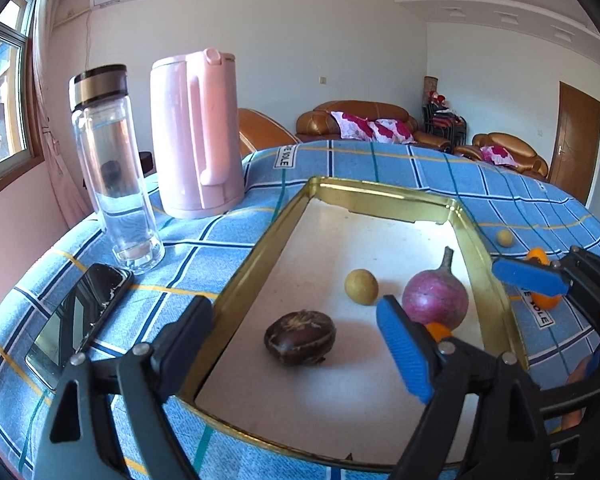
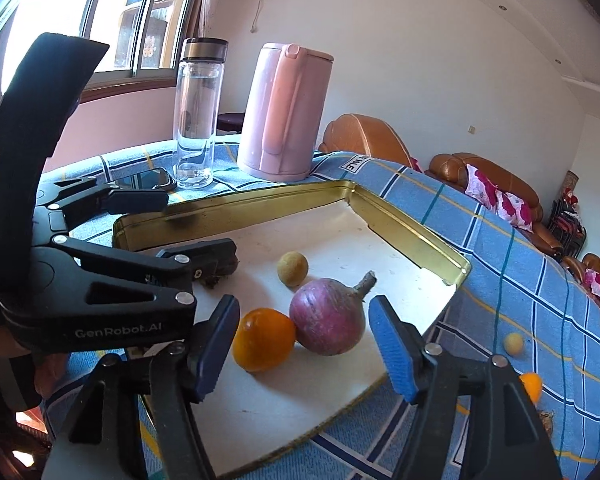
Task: Organize fruits
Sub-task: 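Open the left tool to drop the mangosteen while the right tool releases the orange into the tray, then grasp a stemmed tangerine with the left tool while the right tool grasps an orange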
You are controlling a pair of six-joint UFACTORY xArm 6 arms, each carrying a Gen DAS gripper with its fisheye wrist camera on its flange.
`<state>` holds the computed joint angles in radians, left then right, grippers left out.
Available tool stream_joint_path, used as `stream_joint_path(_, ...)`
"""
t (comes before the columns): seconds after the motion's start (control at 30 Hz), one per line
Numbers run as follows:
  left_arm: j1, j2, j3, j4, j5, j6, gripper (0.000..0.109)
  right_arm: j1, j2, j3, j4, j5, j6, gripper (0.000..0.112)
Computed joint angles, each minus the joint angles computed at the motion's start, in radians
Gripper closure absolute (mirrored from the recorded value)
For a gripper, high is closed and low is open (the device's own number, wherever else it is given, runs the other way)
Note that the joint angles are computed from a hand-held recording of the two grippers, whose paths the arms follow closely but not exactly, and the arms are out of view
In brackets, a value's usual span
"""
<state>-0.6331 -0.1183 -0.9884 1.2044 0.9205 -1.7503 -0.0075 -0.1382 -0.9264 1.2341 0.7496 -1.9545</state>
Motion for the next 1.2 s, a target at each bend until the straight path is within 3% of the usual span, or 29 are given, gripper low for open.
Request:
stream_joint_path(0.1,-0.029,0.012,-0.03,0.022,0.034,0.0,0.011,-0.041,0.001,-0.014,0.005,0.029,0.007,0.043)
stream_joint_path(0.33,-0.083,0.061,-0.126,0.055,0.058,0.033,0.007,-0.162,0.01,-0.056,0.032,0.078,0.005,0.042)
stream_joint_path(0.53,-0.11,0.199,-0.292,0.045,0.002,0.131,0.006,-0.262,0.091,-0.128,0.096,0.005,0.01,0.039)
stream_joint_path(0.67,-0.11,0.316,-0.417,-0.002,-0.066,0.209,0.006,-0.317,0.172,-0.21,0.08,-0.025,0.097,0.039)
stream_joint_path(0.83,-0.118,0.461,-0.576,-0.088,-0.089,0.334,0.006,-0.359,0.234,-0.28,0.052,-0.068,0.186,0.038)
stream_joint_path(0.93,-0.117,0.521,-0.646,-0.142,-0.113,0.396,0.006,-0.373,0.269,-0.313,-0.008,-0.102,0.247,0.038)
stream_joint_path(1.2,-0.09,0.631,-0.778,-0.298,-0.157,0.537,0.006,-0.405,0.365,-0.409,-0.212,-0.046,0.45,0.039)
